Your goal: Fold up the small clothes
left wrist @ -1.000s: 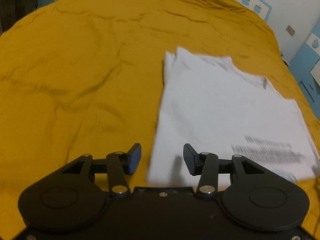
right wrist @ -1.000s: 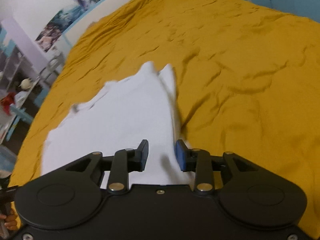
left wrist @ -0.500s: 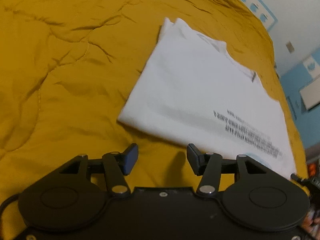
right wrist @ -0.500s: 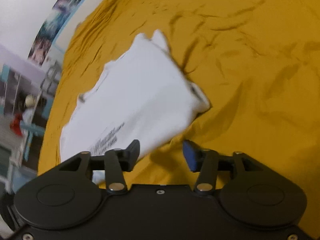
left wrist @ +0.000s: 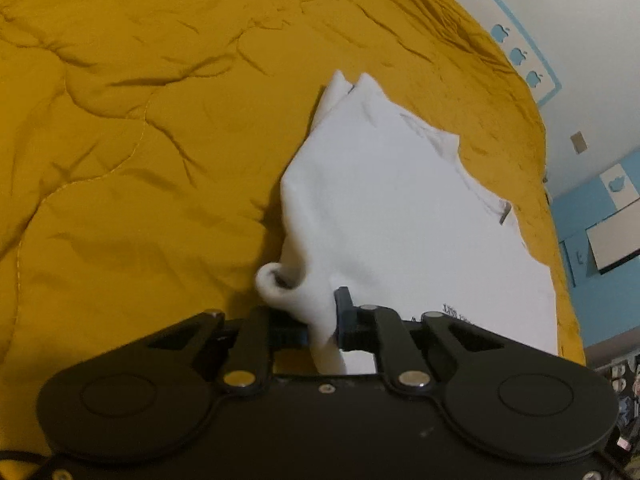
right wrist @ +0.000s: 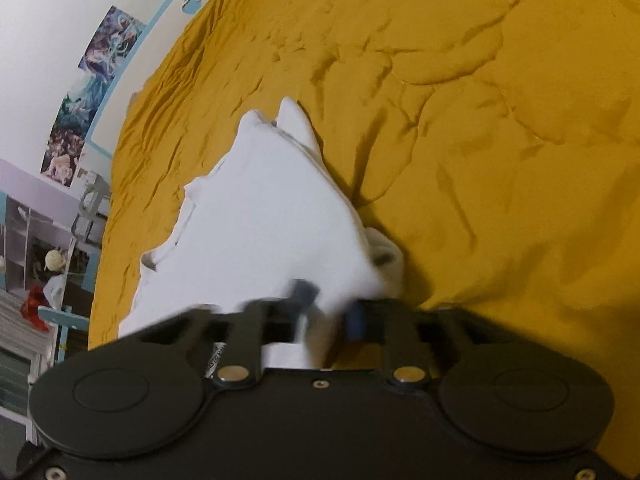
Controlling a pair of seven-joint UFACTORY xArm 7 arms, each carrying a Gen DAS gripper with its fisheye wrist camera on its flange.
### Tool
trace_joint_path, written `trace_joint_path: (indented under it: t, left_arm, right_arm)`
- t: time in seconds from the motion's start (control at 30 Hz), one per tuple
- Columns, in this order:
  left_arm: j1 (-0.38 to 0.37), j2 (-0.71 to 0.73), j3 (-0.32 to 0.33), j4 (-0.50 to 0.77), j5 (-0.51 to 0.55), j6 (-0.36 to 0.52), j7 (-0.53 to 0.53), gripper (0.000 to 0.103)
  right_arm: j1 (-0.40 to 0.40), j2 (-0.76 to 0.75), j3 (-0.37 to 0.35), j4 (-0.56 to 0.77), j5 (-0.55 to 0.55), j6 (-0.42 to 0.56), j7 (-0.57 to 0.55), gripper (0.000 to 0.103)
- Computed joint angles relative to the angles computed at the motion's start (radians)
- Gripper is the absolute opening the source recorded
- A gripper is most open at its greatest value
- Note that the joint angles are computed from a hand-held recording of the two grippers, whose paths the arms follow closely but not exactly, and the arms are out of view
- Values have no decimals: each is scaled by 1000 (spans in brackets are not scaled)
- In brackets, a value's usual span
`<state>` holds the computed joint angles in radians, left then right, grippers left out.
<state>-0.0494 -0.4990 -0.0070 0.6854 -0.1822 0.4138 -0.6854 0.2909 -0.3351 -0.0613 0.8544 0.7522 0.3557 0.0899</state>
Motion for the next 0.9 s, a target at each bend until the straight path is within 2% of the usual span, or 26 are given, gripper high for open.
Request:
trace_joint_path:
  t: [0.17,0.43,0.63,0.9]
  left_arm:
    - [34,-9,-42,35,84,49,-14,6]
    - [18,-75,-40,109,112,160,26,5]
    - [4,-225,-56,100,120,288,38,5]
    - [-32,-472,-94,-17,100,473,16,5]
  right_arm:
    - [-10,-32,1,2,-39,11,0,6]
    - [-4,-120,-2,24,-108,52,2,5]
    - [-4,-262,-13,-20,-159,119,30,5]
    - [-46,-546,-32,-205,-263,281,76,5]
